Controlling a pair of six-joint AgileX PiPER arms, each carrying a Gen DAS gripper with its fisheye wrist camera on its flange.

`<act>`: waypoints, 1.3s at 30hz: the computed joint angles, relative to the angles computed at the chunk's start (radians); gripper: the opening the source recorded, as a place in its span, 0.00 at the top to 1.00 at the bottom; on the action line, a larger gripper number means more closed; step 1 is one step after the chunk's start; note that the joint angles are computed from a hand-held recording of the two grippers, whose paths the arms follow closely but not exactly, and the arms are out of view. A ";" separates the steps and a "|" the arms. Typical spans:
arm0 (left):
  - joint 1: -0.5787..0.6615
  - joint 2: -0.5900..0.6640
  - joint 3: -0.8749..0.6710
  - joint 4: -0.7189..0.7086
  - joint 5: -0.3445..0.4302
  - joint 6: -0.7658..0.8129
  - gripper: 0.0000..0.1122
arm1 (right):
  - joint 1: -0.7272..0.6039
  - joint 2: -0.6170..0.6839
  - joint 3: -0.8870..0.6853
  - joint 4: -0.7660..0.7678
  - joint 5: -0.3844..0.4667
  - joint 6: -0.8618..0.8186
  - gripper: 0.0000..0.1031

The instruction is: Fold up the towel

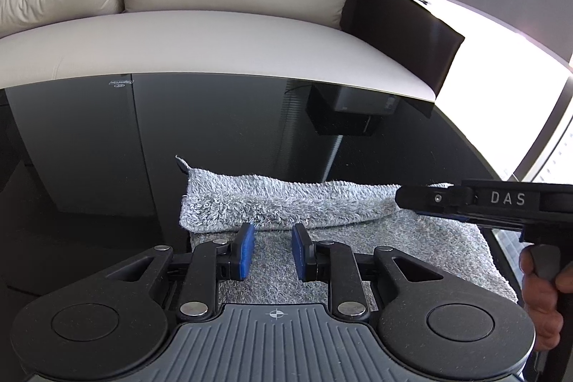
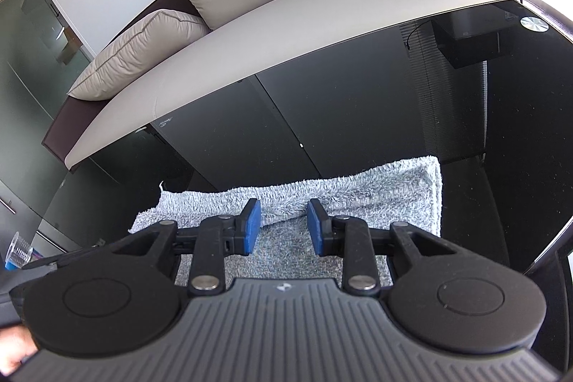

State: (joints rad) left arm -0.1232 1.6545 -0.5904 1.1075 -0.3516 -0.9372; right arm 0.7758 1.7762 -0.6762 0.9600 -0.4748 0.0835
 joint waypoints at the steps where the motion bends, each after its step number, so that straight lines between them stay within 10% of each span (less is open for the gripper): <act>1: -0.001 -0.002 0.002 0.001 0.000 0.002 0.81 | -0.004 0.002 -0.003 0.004 -0.004 0.002 0.71; 21: 0.016 -0.008 -0.003 0.085 -0.009 -0.074 0.81 | 0.015 0.008 -0.059 -0.079 0.095 0.078 0.71; 39: 0.062 0.003 -0.007 0.067 -0.042 -0.067 0.80 | -0.015 0.066 -0.018 -0.371 -0.099 0.535 0.70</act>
